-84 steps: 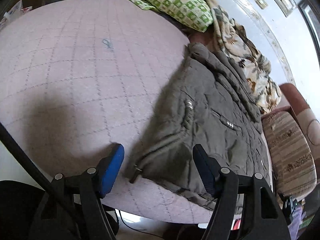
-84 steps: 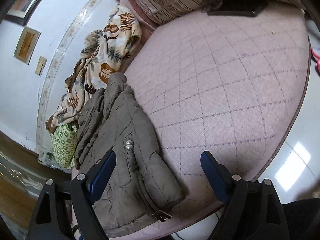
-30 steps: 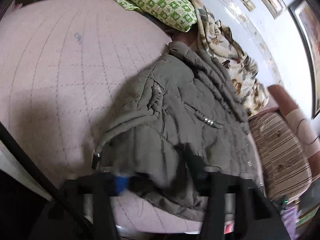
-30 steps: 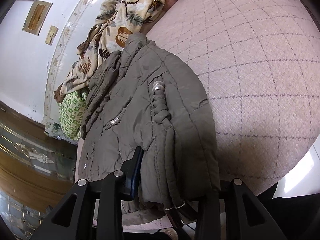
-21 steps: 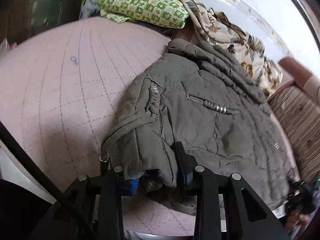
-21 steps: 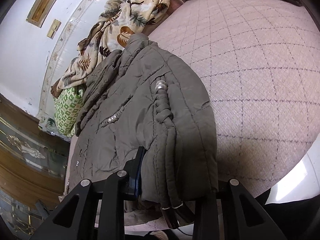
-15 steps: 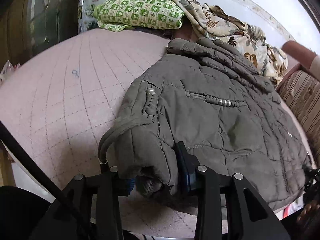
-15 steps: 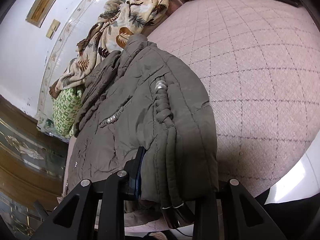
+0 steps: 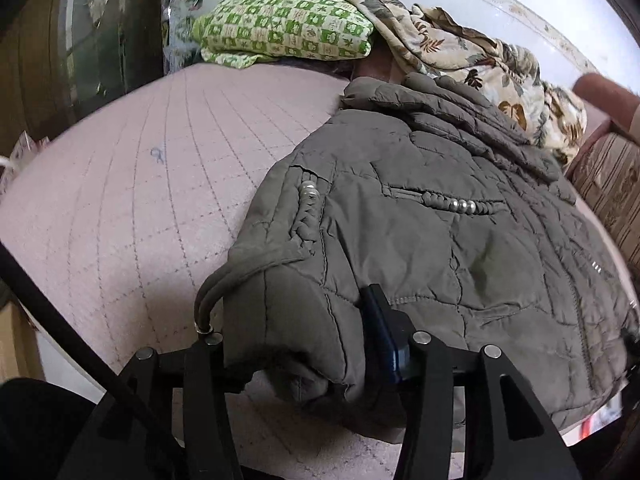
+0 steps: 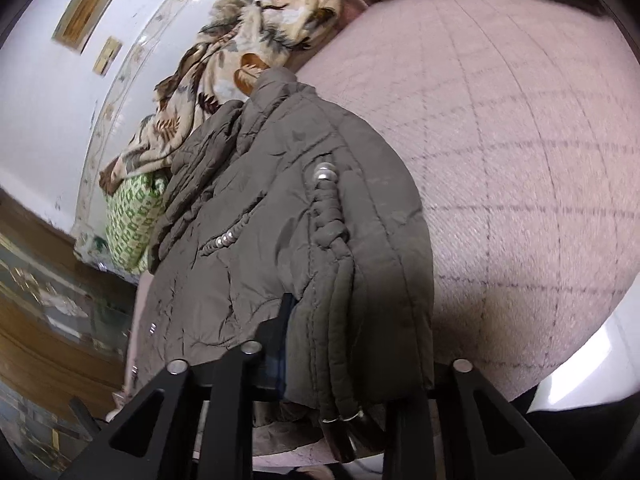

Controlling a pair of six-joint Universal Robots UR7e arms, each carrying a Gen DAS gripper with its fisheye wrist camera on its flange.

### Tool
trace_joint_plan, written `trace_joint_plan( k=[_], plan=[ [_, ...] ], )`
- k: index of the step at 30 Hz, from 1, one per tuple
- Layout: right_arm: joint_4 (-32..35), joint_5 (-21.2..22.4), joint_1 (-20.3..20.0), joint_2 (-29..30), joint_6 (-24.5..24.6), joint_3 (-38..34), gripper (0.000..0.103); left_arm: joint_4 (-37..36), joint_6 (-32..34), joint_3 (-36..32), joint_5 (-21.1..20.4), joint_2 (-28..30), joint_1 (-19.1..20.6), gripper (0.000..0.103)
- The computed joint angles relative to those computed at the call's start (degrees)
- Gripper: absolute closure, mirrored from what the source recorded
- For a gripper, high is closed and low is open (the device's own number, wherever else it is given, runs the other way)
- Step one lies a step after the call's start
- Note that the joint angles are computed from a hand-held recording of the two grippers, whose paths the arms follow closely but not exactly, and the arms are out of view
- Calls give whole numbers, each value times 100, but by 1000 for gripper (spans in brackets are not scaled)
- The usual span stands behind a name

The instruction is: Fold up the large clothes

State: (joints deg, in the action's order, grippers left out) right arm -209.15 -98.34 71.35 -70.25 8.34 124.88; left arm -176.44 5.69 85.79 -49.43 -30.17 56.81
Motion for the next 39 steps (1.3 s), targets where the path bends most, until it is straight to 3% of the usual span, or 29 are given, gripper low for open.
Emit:
trace_joint_plan(
  k=[4,8,16,27,39],
  plan=[
    [-302,-366,254,92,-487,-39,86,-349,462,78,83,44,-91,79],
    [-465,-335,276,76,-612,19,87,-536,629,139,59,20,-123,84],
    [-898,-630,592,127,-1151,30,89,-965,933,271,75,-16,-211,86],
    [-1064,-753,792,-2,-1343,111,90,-1304,1326,443,184,-153,-369,86],
    [-1129,-848,1156,-318,-1714,226,91,-1354,1179,680,37,-564,-472,86]
  ],
)
